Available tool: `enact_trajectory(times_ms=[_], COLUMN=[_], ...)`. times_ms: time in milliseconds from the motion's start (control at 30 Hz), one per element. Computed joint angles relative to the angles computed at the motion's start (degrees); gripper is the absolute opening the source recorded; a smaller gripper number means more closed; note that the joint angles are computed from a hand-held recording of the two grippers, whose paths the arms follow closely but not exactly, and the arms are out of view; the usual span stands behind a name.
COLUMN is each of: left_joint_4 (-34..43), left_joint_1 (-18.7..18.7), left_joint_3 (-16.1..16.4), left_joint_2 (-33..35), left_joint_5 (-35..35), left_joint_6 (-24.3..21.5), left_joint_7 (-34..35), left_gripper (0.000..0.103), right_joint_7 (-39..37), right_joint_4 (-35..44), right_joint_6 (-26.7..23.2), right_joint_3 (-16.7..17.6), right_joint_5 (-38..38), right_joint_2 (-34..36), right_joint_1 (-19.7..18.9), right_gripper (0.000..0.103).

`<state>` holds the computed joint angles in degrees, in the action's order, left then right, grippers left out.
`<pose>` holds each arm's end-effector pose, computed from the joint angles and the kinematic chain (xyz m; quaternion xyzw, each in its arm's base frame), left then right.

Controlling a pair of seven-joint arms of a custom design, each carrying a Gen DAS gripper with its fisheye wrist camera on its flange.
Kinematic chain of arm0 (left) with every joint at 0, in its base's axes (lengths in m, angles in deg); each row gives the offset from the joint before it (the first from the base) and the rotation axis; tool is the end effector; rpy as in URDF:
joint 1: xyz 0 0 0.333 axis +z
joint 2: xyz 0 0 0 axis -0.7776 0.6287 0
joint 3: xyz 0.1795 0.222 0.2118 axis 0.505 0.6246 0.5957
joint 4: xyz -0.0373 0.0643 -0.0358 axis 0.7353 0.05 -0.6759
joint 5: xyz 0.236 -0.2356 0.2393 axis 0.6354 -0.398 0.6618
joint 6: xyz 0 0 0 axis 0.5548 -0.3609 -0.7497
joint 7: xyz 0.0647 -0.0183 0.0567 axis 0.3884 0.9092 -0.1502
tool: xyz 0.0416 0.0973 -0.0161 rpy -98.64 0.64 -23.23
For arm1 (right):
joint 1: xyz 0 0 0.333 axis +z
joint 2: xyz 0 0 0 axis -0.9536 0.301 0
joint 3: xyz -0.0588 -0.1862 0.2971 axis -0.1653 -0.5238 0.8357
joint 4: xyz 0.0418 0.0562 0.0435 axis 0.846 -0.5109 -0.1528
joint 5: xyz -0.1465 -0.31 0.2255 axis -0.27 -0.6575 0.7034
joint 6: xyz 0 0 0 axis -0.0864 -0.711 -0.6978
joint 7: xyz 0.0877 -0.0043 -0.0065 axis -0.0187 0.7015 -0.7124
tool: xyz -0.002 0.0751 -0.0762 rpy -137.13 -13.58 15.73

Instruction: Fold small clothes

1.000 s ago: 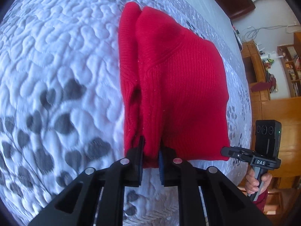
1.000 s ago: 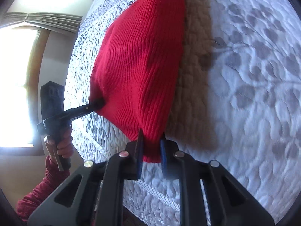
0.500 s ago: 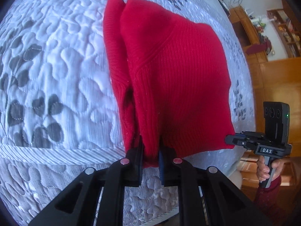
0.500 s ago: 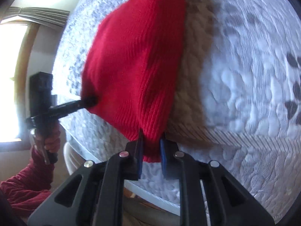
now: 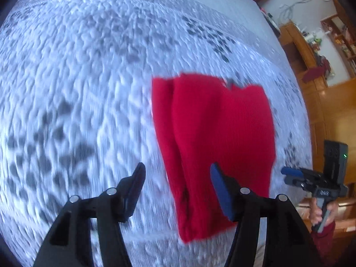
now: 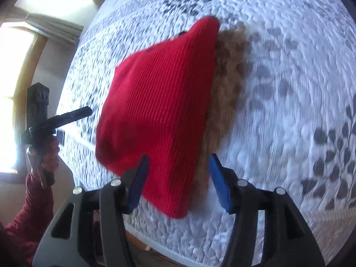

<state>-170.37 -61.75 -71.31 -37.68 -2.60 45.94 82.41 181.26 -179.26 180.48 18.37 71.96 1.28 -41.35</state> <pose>0.5821 -0.2785 0.3995 0.3975 -0.8857 0.1804 0.1578 0.2980 0.1892 0.4015 -0.4315 0.8670 0.0326 0.2470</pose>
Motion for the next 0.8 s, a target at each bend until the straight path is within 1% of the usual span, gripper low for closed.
enact_trajectory(times_ms=[33, 100, 133, 167, 200, 267, 300, 367, 400, 433, 467, 500, 533, 600, 667, 700, 733, 800], left_joint_4=[1.6, 6.1, 7.2, 7.8, 7.9, 9.0, 9.5, 9.8, 9.9, 9.9, 10.1, 10.5, 10.7, 11.1, 9.9, 8.7, 6.8, 2.8], left_joint_1=[-0.9, -1.8, -2.7, -3.4, -3.7, -4.4, -4.4, -4.1, -4.1, -4.0, -3.8, -4.1, -4.2, -4.4, -3.8, -3.4, -2.4, 0.0], left_joint_3=[-0.1, -0.5, -0.6, -0.8, -1.1, -1.2, -1.5, -2.0, -2.2, -2.3, -2.4, -2.4, -2.3, -2.4, -2.8, -3.1, -3.7, -5.1], left_joint_2=[1.6, 5.7, 6.8, 7.6, 8.1, 9.4, 9.9, 10.4, 10.4, 10.3, 10.4, 10.9, 11.0, 11.5, 10.7, 9.8, 8.2, 5.0], left_joint_5=[0.7, 1.6, 2.5, 3.2, 3.6, 4.5, 4.3, 3.7, 3.7, 3.6, 3.4, 3.7, 4.0, 4.2, 2.3, 0.6, -1.9, -8.1], left_joint_6=[0.8, 0.0, 0.8, 1.5, 1.9, 2.5, 2.5, 2.8, 2.7, 2.5, 2.2, 2.2, 2.1, 2.2, 4.0, 5.8, 7.6, 11.2], left_joint_7=[-1.5, -2.9, -4.2, -5.1, -5.4, -6.8, -7.1, -6.8, -6.6, -6.3, -5.8, -6.0, -6.0, -6.1, -6.0, -5.9, -4.5, 1.2], left_gripper=[0.061, 0.061, 0.061, 0.061, 0.061, 0.061, 0.059, 0.048, 0.035, 0.028, 0.026, 0.021, 0.016, 0.012, 0.01, 0.009, 0.008, 0.007], right_joint_7=[-1.3, -3.8, -5.1, -6.7, -8.4, -10.6, -11.7, -13.6, -14.6, -15.8, -16.7, -17.7, -18.1, -19.7, -20.2, -20.2, -20.3, -20.6], right_joint_4=[0.1, 0.4, 1.0, 0.7, 1.0, 1.4, 1.8, 2.6, 2.6, 2.9, 3.2, 3.4, 3.4, 3.6, 3.8, 3.8, 3.8, 3.5], right_joint_6=[1.1, 2.7, 3.7, 4.2, 5.8, 6.9, 7.5, 9.1, 9.8, 10.4, 10.8, 11.3, 11.5, 12.7, 12.8, 12.8, 12.9, 13.4], right_joint_3=[-1.6, -4.1, -5.3, -6.6, -8.1, -9.4, -10.1, -11.6, -12.3, -13.4, -14.0, -14.6, -14.4, -15.8, -15.7, -15.1, -14.7, -14.5], right_joint_5=[0.1, 0.8, 1.3, 1.9, 2.7, 3.8, 4.5, 6.1, 7.1, 8.3, 9.1, 10.0, 10.5, 12.4, 13.2, 13.2, 13.2, 13.4], right_joint_2=[1.0, 2.8, 4.4, 4.4, 5.7, 6.8, 7.7, 9.7, 10.2, 10.9, 11.4, 11.9, 12.0, 12.7, 13.1, 13.1, 13.1, 12.9], right_joint_1=[-0.2, -0.3, -0.3, -0.3, -0.2, -0.4, -0.4, 0.1, 0.6, 1.5, 2.1, 2.7, 2.6, 4.4, 4.4, 3.9, 3.5, 3.6], right_gripper=[0.057, 0.057, 0.057, 0.057, 0.057, 0.058, 0.058, 0.059, 0.059, 0.059, 0.059, 0.059, 0.059, 0.059, 0.06, 0.06, 0.06, 0.06])
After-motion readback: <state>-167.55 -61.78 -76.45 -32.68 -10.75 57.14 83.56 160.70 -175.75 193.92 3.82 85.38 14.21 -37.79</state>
